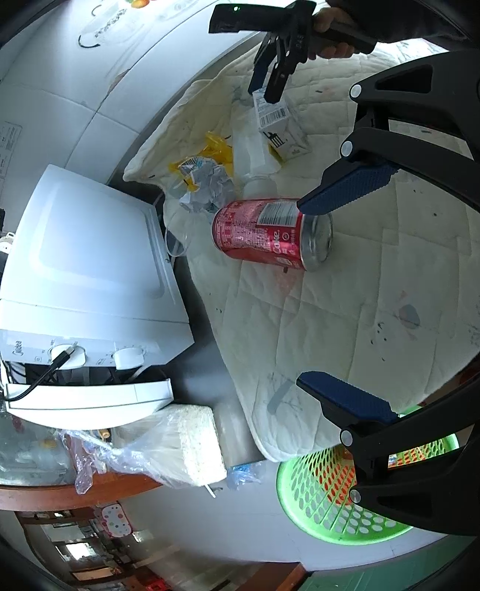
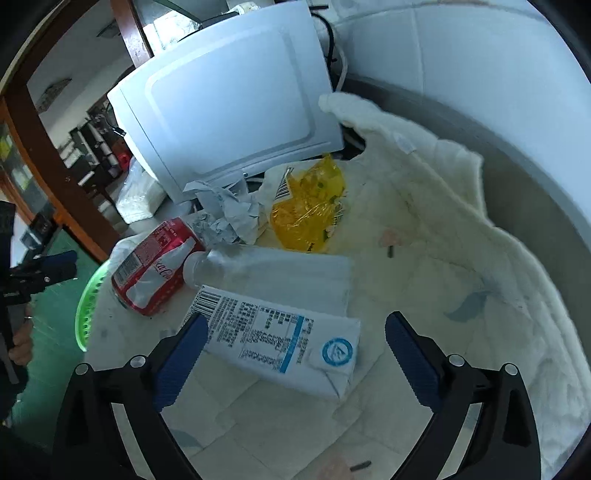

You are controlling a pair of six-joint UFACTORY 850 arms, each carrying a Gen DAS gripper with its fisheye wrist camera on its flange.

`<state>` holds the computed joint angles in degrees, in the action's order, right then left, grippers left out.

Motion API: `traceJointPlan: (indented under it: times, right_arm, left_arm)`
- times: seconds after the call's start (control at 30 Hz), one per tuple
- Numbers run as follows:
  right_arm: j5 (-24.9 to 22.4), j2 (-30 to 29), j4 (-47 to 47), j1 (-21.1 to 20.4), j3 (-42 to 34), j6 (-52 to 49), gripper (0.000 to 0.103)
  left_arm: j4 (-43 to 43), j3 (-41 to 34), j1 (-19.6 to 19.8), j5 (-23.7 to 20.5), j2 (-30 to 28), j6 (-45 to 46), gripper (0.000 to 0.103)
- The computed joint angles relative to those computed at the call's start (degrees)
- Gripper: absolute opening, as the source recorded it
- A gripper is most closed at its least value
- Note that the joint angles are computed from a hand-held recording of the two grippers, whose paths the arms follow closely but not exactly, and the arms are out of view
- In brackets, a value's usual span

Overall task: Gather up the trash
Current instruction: 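Grasp the red Coke can with the left tool while the right tool grasps the milk carton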

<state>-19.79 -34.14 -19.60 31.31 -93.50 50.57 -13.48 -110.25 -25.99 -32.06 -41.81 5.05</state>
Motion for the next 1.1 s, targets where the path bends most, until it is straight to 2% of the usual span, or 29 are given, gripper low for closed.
traceJointPlan:
  times: [0.23,0.47,0.63,0.77,0.87,1.0,1.1]
  right_arm:
    - [2.77,-0.52,8.8,-0.3,0.46,-9.53,0.094]
    - [-1.36,0.25,7.85,2.26,0.18,-13.97,0.094]
    - [-6.76,-0.43,5.06,4.42,-2.12,-16.21,0.094]
    - [-14.92,-3.71,-4.66,6.96,-7.22,-14.61,0.093]
    - [-18.7,-6.41,-6.24,8.15,-10.65,-17.95,0.093]
    - [-20.38,-8.2,-3.94,8.39,-12.92,-23.03,0.093]
    - [-21.8,-9.45,-1.1,7.98,-14.8,-27.9,0.093]
  left_arm:
    - [-0.23,-4.33,-0.66,-2.52,-3.44,0.46,0.086]
    - [0.52,-11.44,-1.58,-5.84,-8.46,0.51,0.085]
    - [2.48,-19.14,-2.58,-9.2,-13.46,0.0,0.085]
    - [4.07,-26.16,-3.39,-12.27,-17.87,-0.44,0.084]
    - [3.76,-29.21,-3.61,-13.58,-19.76,0.18,0.083]
    - [3.64,-33.97,-3.86,-16.36,-22.65,0.79,0.082]
    - [3.02,-34.82,-3.87,-16.92,-23.34,1.38,0.082]
